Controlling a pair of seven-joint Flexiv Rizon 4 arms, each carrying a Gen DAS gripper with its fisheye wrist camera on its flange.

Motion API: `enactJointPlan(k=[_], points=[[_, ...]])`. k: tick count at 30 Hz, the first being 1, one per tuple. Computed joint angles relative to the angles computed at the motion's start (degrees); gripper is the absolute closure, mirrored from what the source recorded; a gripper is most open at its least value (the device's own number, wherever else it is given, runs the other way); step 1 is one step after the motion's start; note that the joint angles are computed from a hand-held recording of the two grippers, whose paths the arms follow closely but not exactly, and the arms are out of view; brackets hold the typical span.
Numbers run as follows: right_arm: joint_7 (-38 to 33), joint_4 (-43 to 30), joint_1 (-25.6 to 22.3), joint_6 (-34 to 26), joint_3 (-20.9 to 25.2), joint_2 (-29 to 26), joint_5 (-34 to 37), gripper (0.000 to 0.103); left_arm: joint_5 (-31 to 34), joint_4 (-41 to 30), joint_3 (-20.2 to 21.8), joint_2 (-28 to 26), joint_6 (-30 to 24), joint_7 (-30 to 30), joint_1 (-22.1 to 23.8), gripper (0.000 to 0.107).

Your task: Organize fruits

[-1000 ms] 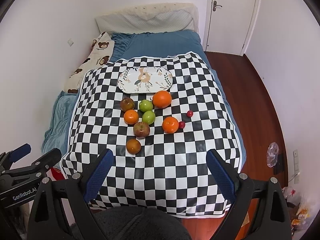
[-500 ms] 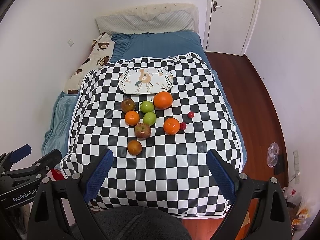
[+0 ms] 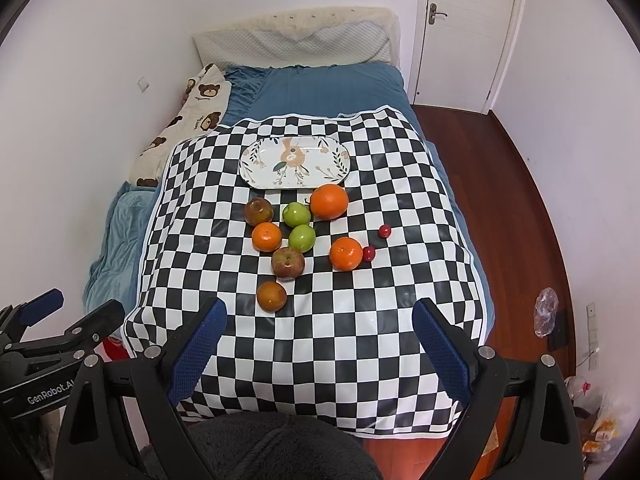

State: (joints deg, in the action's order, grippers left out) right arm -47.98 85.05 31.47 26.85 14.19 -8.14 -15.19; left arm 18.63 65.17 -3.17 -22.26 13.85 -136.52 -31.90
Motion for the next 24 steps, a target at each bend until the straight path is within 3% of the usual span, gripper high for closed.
enactJointPlan(k=[24], points=[[0.4, 1.0, -0.1, 0.4, 0.2, 0.7, -0.2, 0.007, -0.1, 0.1, -0.1, 0.0, 0.2, 0.1, 0.1, 0.004]])
